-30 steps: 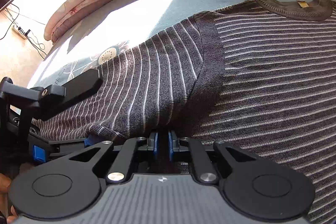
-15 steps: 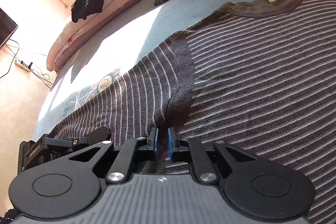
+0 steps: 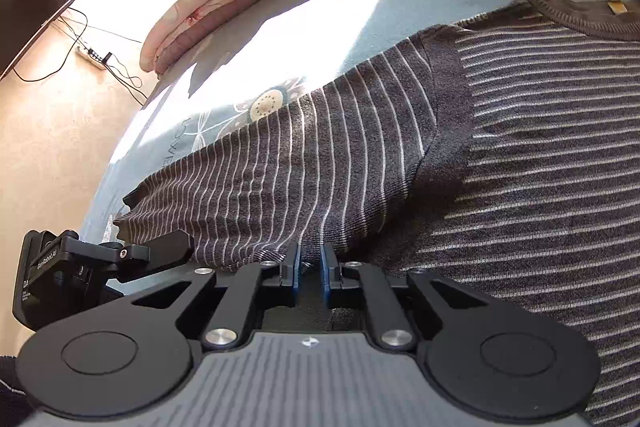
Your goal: Fold clothes
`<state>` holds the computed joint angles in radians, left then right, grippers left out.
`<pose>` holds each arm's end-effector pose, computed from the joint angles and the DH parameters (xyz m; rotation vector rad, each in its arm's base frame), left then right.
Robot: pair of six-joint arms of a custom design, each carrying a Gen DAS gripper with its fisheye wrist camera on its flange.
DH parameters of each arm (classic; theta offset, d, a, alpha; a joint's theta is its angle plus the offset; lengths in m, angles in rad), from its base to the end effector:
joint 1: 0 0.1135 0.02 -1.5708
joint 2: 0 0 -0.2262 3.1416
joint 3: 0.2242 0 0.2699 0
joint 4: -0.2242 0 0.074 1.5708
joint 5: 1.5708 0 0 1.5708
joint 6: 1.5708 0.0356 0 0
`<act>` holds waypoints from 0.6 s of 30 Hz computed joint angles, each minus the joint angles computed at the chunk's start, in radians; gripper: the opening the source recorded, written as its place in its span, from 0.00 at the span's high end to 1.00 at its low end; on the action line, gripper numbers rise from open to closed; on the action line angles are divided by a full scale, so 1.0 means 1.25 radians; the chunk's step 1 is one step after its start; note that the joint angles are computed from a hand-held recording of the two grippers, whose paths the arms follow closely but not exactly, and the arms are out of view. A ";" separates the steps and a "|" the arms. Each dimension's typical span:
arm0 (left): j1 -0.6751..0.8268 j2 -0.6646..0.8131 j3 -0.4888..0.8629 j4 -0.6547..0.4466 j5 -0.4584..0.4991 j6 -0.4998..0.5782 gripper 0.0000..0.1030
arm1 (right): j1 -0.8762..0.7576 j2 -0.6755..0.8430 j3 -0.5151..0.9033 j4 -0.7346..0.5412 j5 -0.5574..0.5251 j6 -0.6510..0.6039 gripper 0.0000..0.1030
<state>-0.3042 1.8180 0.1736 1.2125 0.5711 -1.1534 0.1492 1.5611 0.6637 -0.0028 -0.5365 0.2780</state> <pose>0.1948 -0.0813 0.0225 -0.5357 2.2003 -1.4363 0.2879 0.0617 0.0895 -0.0771 2.4803 0.8460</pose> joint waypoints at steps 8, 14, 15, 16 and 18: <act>0.014 0.018 0.083 -0.077 -0.024 0.068 0.37 | 0.087 0.180 0.118 -0.019 0.041 0.014 0.88; -0.012 -0.034 0.082 -0.245 -0.076 0.207 0.40 | 0.055 0.075 0.086 -0.056 0.034 -0.017 0.87; -0.018 -0.084 0.076 -0.306 -0.090 0.242 0.40 | 0.041 0.044 0.076 -0.063 0.056 -0.033 0.87; -0.027 -0.135 0.071 -0.370 -0.109 0.278 0.40 | 0.027 0.014 0.066 -0.070 0.077 -0.048 0.87; -0.062 -0.236 0.078 -0.517 -0.169 0.357 0.40 | 0.005 0.000 0.073 -0.074 0.137 -0.074 0.85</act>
<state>-0.3814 1.5228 0.2706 0.5660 0.3602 -0.7067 0.1555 1.5617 0.7555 -0.0953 -0.3654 0.1861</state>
